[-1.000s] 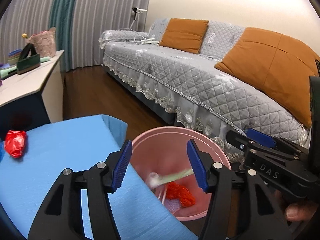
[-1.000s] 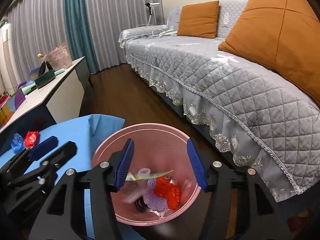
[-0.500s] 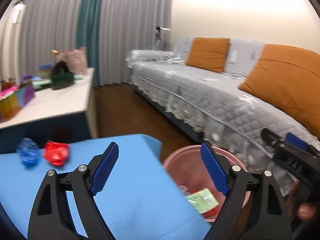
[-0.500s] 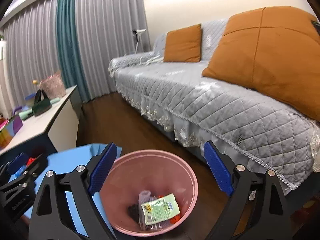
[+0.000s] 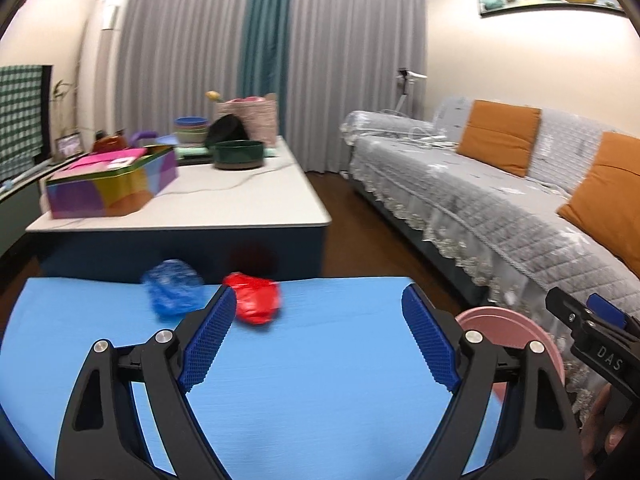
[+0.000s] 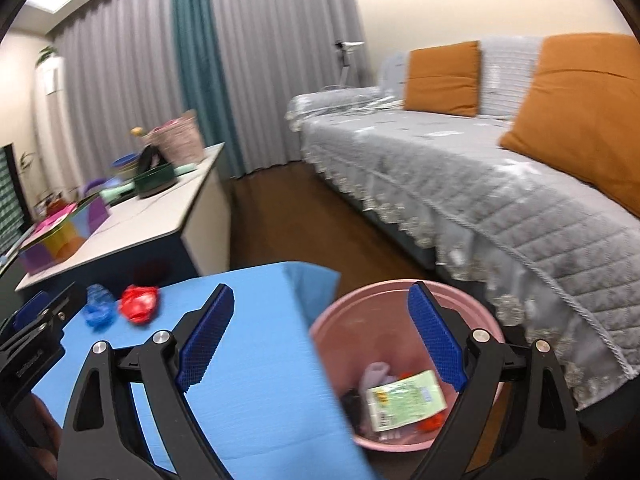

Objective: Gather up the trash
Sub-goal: 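Move both open grippers back toward the blue and red bags on the table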

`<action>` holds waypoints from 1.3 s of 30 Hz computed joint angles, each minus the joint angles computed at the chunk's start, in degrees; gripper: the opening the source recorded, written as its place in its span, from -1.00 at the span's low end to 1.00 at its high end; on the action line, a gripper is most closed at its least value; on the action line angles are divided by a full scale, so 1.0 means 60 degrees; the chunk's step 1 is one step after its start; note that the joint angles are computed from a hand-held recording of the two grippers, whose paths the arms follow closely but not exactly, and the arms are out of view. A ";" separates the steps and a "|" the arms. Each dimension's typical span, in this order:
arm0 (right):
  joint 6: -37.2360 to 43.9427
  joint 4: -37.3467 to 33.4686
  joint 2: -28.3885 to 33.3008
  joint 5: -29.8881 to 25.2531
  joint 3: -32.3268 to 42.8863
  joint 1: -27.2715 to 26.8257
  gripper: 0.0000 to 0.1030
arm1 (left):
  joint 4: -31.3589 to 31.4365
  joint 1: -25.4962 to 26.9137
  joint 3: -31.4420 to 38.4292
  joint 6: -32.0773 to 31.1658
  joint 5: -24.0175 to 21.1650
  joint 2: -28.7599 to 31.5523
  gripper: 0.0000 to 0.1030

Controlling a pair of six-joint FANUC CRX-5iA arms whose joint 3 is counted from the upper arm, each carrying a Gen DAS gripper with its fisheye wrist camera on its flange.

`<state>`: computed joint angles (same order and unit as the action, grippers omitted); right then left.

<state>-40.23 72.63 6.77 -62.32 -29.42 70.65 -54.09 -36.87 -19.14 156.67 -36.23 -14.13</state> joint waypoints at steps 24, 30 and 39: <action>-0.0044 0.1845 0.2014 0.4389 0.1762 -0.1414 0.19 | 0.2935 0.4215 -0.1581 -0.2186 0.1672 -0.0228 0.12; 0.0551 0.1730 0.2666 0.5002 0.2597 -0.1762 0.33 | 0.3999 0.5187 -0.1671 -0.3225 0.2284 0.0044 -0.17; 0.4137 -0.1302 0.4590 0.4997 0.5596 -0.1746 0.78 | 0.7596 0.6790 -0.2395 -0.6714 0.3739 0.0443 -0.29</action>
